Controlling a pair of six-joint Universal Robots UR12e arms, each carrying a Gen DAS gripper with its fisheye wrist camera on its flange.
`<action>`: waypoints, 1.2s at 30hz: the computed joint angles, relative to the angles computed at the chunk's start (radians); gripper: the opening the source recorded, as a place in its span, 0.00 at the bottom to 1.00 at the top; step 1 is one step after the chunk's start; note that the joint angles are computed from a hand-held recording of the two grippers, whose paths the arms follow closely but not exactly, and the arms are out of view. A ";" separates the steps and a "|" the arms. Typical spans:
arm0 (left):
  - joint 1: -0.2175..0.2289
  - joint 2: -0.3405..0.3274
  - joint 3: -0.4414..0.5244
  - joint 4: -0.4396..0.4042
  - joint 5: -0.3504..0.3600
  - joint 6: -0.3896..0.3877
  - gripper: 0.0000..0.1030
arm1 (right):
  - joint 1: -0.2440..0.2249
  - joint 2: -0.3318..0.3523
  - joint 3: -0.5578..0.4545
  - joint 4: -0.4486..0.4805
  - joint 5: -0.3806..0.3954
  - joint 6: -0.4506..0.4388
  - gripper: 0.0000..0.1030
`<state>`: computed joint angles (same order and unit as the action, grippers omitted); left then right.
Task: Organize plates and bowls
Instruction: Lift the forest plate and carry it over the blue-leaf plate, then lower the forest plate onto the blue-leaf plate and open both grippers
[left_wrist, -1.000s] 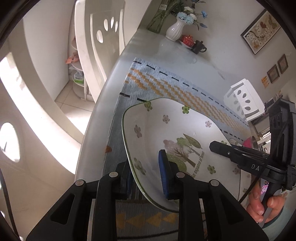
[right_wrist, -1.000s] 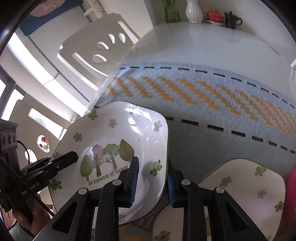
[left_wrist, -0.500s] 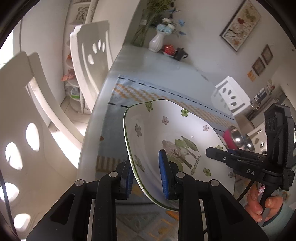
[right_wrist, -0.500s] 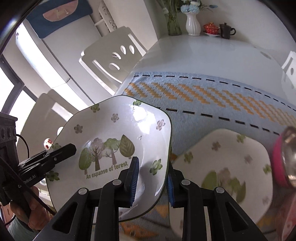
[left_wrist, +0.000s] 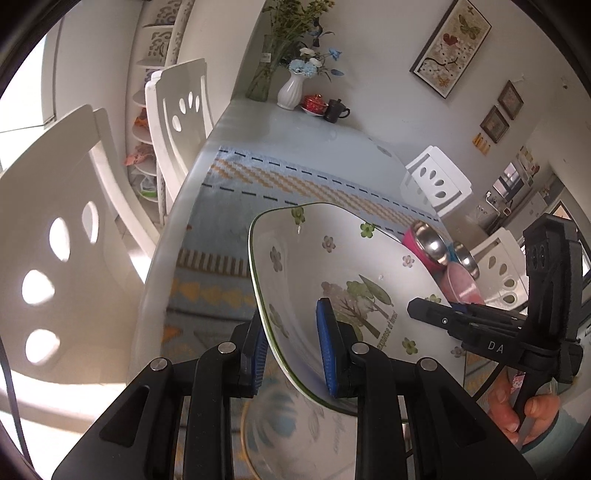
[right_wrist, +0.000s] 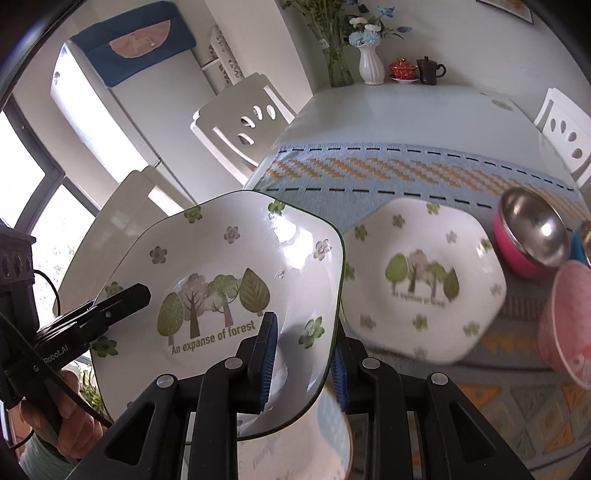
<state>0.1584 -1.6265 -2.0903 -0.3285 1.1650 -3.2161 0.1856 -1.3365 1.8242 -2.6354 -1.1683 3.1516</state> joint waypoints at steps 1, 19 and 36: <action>-0.001 0.008 -0.008 -0.002 0.000 -0.004 0.21 | -0.002 -0.012 0.014 0.001 0.003 -0.003 0.25; -0.036 0.113 -0.136 -0.044 0.037 -0.026 0.21 | -0.016 -0.117 0.175 0.032 0.001 -0.022 0.25; -0.066 0.079 -0.145 -0.056 0.097 -0.036 0.21 | -0.009 -0.090 0.187 0.064 -0.044 -0.010 0.25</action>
